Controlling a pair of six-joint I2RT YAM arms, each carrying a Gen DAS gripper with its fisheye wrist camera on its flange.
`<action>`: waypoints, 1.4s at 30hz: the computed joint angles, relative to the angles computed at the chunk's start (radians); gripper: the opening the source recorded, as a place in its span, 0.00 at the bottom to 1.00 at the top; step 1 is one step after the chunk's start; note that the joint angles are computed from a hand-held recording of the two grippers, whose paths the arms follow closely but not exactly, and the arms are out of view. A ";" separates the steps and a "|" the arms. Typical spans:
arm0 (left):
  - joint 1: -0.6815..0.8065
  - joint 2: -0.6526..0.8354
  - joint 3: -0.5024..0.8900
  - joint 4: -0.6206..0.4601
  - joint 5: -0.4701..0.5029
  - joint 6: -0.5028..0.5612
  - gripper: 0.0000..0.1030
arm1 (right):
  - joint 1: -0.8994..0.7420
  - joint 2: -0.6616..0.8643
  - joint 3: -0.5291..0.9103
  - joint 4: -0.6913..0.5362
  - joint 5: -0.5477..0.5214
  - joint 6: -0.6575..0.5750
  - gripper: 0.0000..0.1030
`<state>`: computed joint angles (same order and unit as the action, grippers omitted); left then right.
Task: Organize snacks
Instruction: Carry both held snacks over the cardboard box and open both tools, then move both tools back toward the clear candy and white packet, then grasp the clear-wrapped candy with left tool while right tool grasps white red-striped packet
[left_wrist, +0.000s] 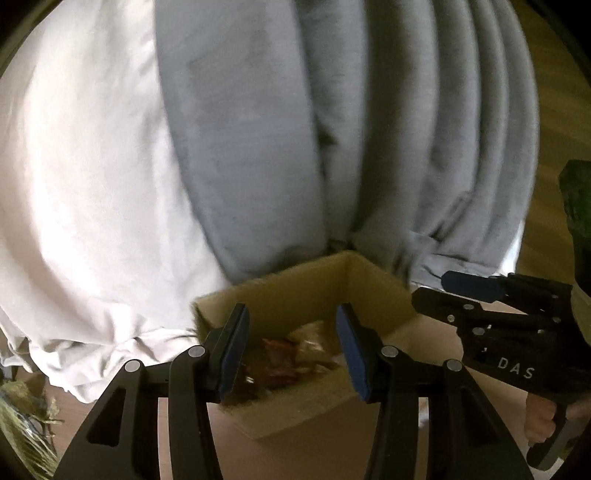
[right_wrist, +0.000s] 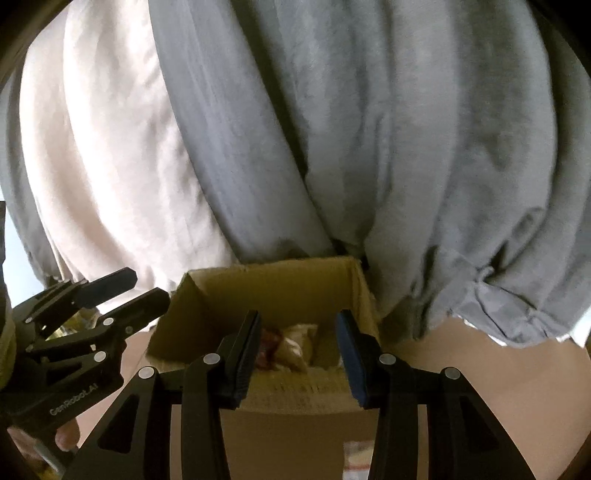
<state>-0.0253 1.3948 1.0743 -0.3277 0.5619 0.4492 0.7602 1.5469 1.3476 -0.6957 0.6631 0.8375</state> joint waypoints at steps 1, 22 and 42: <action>-0.003 -0.031 -0.028 -0.005 0.008 0.010 0.47 | 0.013 -0.015 -0.013 -0.012 0.011 0.015 0.42; -0.206 -0.300 -0.385 -0.211 -0.016 0.153 0.47 | 0.399 -0.217 -0.292 -0.462 0.016 0.738 0.42; -0.369 -0.017 -0.478 -0.138 -0.089 0.176 0.32 | 0.499 -0.211 -0.510 -0.310 -0.183 0.933 0.42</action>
